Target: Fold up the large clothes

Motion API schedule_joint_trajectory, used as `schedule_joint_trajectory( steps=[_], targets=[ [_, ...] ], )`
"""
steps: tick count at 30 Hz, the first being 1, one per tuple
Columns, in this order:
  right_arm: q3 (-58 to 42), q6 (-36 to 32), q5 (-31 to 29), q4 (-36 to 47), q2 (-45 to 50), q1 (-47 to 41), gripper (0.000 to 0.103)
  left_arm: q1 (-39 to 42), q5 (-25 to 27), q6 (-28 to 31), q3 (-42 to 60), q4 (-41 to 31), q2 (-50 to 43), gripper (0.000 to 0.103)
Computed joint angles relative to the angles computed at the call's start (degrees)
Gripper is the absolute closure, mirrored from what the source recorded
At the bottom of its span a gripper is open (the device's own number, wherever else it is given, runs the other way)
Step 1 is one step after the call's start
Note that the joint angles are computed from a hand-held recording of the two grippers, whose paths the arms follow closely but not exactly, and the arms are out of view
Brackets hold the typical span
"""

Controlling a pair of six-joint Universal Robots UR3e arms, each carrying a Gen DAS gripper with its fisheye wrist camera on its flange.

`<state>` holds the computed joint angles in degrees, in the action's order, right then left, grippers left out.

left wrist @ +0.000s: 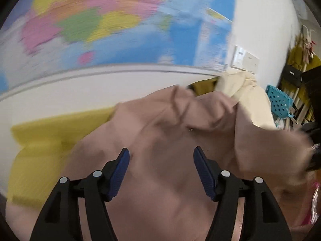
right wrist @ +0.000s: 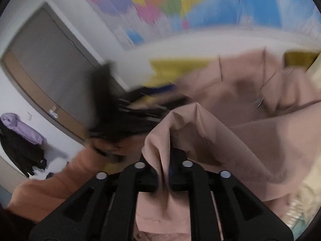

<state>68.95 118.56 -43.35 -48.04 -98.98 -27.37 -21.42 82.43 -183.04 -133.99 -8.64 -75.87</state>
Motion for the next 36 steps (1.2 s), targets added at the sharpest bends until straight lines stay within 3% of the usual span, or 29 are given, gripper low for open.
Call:
schedule_joint_trajectory(
  steps=[1,2,3,5,6,8,12,15,19,21,22,23,25,26,27,28,29,34,35,36],
  targets=[
    [2.7,5.3,-1.9,-6.9,0.7,3.6,0.069,3.0,-2.1,1.4,-3.6,-2.3,5.1,0.038],
    [6.0,11.4,-5.0,-14.6,1.4,7.3,0.051,4.8,-3.2,2.3,-6.0,-4.6,9.0,0.037],
    [7.0,14.1,-7.1,-17.7,2.2,9.1,0.042,6.8,-4.5,3.4,-8.7,-7.2,13.3,0.037],
    [7.9,13.0,-7.9,-17.3,1.8,8.5,0.042,10.2,-8.4,6.1,-11.9,-11.3,18.6,0.037],
    [8.1,11.4,-7.6,-15.7,0.5,6.7,0.037,10.6,-9.3,6.8,-13.5,-13.4,21.3,0.036],
    [7.2,8.3,-6.6,-12.3,-1.9,2.1,0.029,9.7,-11.0,8.1,-14.7,-13.3,21.3,0.034],
    [3.9,-3.5,-2.4,-2.3,-6.5,-12.6,0.022,3.4,-12.7,8.2,-15.2,-9.9,16.3,0.022],
    [8.6,-1.7,-1.0,-9.4,-8.2,-19.4,0.022,-3.9,-7.0,5.6,-13.7,-3.1,8.0,0.019],
    [17.9,8.9,-3.9,-28.2,-7.0,-20.2,0.022,-7.1,-5.3,3.3,-11.5,-3.7,1.9,0.014],
    [21.8,12.3,-6.0,-36.7,-5.4,-18.9,0.022,-9.1,-1.6,2.1,-9.1,-4.7,-1.8,0.02],
    [23.3,13.9,-6.9,-40.7,-4.5,-17.9,0.022,-8.5,-2.3,2.3,-8.4,-6.0,-2.9,0.031],
    [24.1,14.0,-7.0,-42.7,-3.3,-17.4,0.022,-7.0,-4.2,3.2,-8.4,-7.2,-3.2,0.052],
    [24.9,15.7,-7.5,-46.5,-0.5,-15.2,0.026,-5.0,-5.0,4.9,-8.9,-8.1,-1.5,0.09],
    [24.6,17.5,-7.9,-47.8,1.4,-13.6,0.039,-4.3,-4.6,5.4,-8.8,-8.6,-0.2,0.094],
    [23.4,17.2,-7.9,-46.9,3.0,-13.0,0.064,-3.1,-4.3,5.8,-9.1,-9.4,2.0,0.097],
    [21.8,15.1,-7.7,-44.2,4.4,-13.2,0.076,-1.3,-4.0,6.9,-9.1,-10.7,4.9,0.099],
    [20.3,14.4,-7.4,-42.7,5.7,-12.8,0.098,0.1,-2.8,7.9,-8.8,-12.0,7.6,0.099],
    [18.0,10.1,-0.4,-36.5,2.0,-20.7,0.1,4.3,5.6,10.9,-6.4,-13.0,12.6,0.097],
    [17.2,10.6,0.2,-36.0,2.3,-22.4,0.1,5.3,7.1,11.2,-5.8,-13.6,12.3,0.092],
    [17.6,11.7,-0.1,-37.2,2.4,-22.9,0.1,6.7,6.1,12.0,-5.8,-14.7,12.8,0.074]
  ],
)
